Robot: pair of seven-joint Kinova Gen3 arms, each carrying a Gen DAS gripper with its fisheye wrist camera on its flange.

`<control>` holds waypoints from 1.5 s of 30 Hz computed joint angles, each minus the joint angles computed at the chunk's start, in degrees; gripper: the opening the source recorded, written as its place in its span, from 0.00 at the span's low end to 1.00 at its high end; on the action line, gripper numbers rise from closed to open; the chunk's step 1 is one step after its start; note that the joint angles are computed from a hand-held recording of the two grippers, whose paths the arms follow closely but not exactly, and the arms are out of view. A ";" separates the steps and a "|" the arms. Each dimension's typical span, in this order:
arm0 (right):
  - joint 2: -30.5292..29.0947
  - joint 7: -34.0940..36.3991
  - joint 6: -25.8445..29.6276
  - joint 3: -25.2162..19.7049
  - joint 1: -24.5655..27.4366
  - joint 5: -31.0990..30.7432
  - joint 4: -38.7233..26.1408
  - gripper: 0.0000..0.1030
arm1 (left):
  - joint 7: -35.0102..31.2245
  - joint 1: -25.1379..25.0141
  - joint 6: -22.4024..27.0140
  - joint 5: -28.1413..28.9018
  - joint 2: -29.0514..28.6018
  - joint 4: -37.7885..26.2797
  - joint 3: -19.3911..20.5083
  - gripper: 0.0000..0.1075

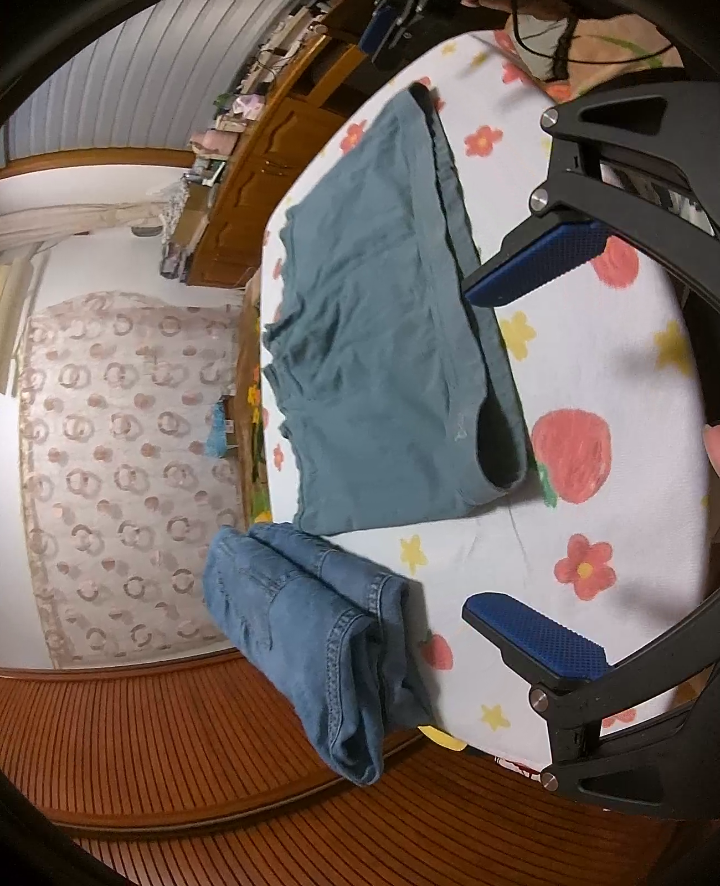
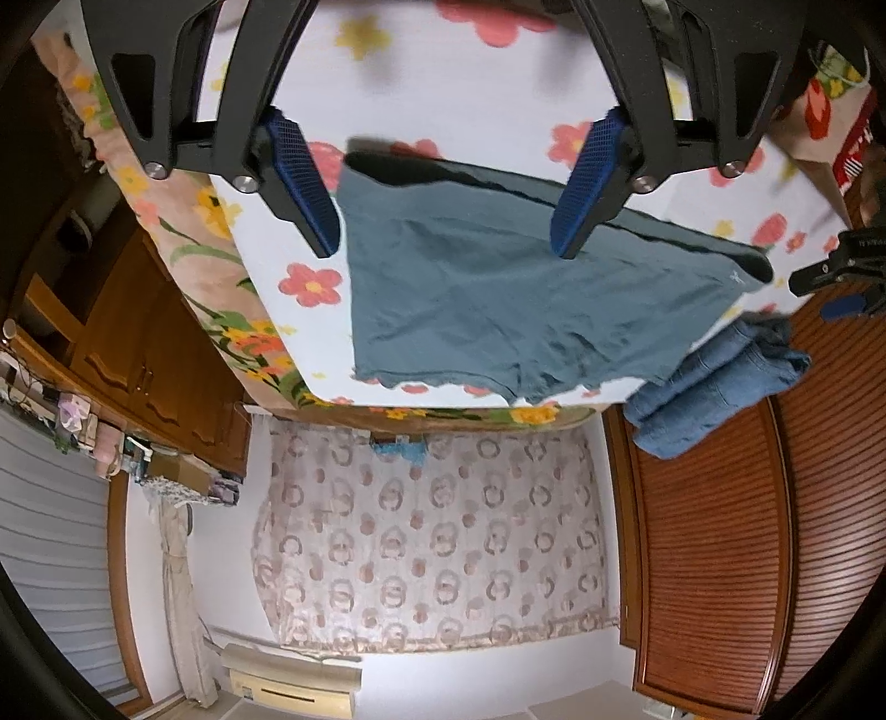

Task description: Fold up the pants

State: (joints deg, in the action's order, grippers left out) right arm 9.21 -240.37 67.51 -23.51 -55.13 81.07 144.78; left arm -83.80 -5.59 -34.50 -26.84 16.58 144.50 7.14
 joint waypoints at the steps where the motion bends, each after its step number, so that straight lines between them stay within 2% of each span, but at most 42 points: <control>1: -0.36 0.87 -0.62 0.34 0.54 0.02 -0.12 0.75 | -0.06 -0.14 0.30 -0.36 0.79 -0.57 -0.03 0.96; 3: -1.13 3.18 -1.61 0.61 1.21 -0.87 -0.71 0.69 | -0.13 -0.57 1.25 -1.04 2.05 -1.68 0.09 0.96; 6: -2.39 5.47 -3.71 0.95 2.28 -1.67 -1.03 0.68 | -1.12 -0.76 3.09 -0.82 3.95 -3.54 0.08 0.96; 11: -4.41 10.06 -7.19 1.69 4.27 -3.78 -1.89 0.65 | 1.42 -5.18 7.26 -4.94 6.27 -6.42 3.13 0.96; 14: -5.20 13.74 -8.71 2.22 5.47 -5.69 -3.31 0.65 | 3.49 -8.32 9.50 -8.75 7.33 -7.89 5.81 0.87; 16: -5.98 16.06 -9.56 2.37 6.08 -7.24 -4.06 0.64 | 5.05 -10.32 10.49 -11.06 7.95 -8.60 7.63 0.76; 18: -6.75 18.19 -10.53 2.71 6.93 -8.33 -4.68 0.59 | 7.06 -12.45 11.75 -13.60 8.56 -9.45 9.91 0.69; 22: -8.24 20.11 -11.68 2.73 8.12 -9.55 -5.47 0.51 | 6.76 -11.71 11.10 -13.09 8.26 -9.51 9.54 0.55; 26: -8.94 21.75 -11.17 2.13 8.40 -11.01 -6.36 0.48 | 9.82 -14.27 12.10 -17.17 8.80 -10.39 12.04 0.46; 28: -9.08 21.08 -11.81 2.14 8.69 -10.96 -5.95 0.44 | 10.50 -14.51 12.68 -18.07 9.17 -10.78 12.38 0.38; 32: -9.73 20.40 -13.49 2.41 9.59 -9.57 -5.42 0.29 | 12.36 -16.11 13.36 -20.51 10.01 -11.56 13.99 0.31; 34: -9.90 20.58 -13.93 2.24 9.73 -9.62 -5.44 0.20 | 13.67 -17.62 13.27 -22.56 10.37 -11.75 15.25 0.23; 36: -10.50 19.30 -15.62 2.67 10.37 -7.69 -4.52 0.09 | 13.33 -17.19 12.18 -22.72 10.14 -11.51 14.44 0.19; 40: -11.92 17.52 -15.54 2.27 11.04 -6.00 -2.86 0.06 | 15.18 -17.85 10.42 -25.24 9.31 -10.75 14.07 0.11; 45: -12.73 16.02 -13.35 0.93 10.60 -5.92 -2.06 0.05 | 19.89 -19.32 7.33 -30.60 7.10 -9.43 12.91 0.09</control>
State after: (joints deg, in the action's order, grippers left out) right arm -3.51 -224.35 54.17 -22.58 -44.53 75.14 142.72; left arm -63.92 -24.91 -27.17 -57.43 23.68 135.06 20.04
